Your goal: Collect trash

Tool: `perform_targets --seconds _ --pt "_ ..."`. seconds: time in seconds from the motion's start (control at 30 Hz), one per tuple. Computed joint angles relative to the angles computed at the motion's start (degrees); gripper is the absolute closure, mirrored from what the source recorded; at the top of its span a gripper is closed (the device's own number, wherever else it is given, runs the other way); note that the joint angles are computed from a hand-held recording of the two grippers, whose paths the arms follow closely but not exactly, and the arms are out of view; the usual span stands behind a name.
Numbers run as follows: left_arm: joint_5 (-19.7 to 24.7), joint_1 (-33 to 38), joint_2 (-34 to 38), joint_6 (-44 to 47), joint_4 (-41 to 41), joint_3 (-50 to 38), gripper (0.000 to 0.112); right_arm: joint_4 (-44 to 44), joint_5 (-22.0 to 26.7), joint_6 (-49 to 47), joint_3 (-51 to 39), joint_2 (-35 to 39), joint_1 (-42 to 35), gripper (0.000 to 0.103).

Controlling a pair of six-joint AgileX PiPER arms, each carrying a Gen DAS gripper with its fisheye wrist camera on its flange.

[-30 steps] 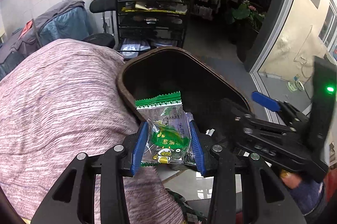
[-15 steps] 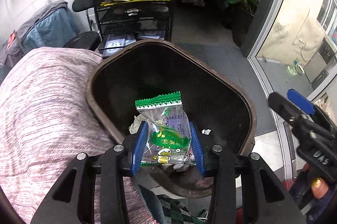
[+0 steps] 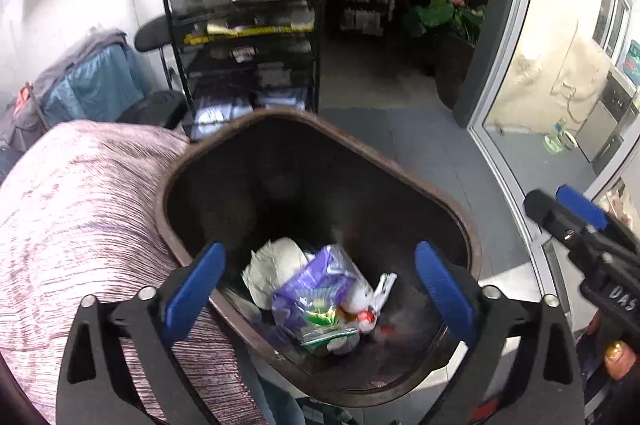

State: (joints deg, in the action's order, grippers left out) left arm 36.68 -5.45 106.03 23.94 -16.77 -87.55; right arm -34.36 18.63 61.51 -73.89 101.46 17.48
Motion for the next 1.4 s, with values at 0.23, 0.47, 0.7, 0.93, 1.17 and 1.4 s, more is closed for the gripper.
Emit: perform_targets --seconds 0.23,0.47,0.7,0.93,1.17,1.4 --pt "-6.92 0.84 -7.77 1.75 -1.08 6.91 0.015 -5.77 -0.64 5.25 0.73 -0.80 1.24 0.015" --pt "-10.65 3.48 -16.11 5.90 -5.06 13.64 0.015 -18.04 -1.40 16.65 1.63 -2.45 4.26 0.012" --pt "-16.62 9.11 -26.44 9.60 -9.31 23.72 0.015 -41.75 1.15 37.40 3.59 -4.95 11.06 0.006" --pt "-20.63 17.95 -35.49 9.31 -10.58 32.52 0.015 -51.67 4.77 45.33 3.41 -5.80 19.90 0.006" --pt "-24.68 28.16 -45.27 20.57 -22.46 42.14 0.015 -63.08 14.97 55.44 4.77 -5.40 31.58 0.006" --pt "-21.93 37.66 -52.70 25.33 -28.42 48.08 0.015 -64.62 20.75 56.38 6.35 -5.91 39.43 0.006"
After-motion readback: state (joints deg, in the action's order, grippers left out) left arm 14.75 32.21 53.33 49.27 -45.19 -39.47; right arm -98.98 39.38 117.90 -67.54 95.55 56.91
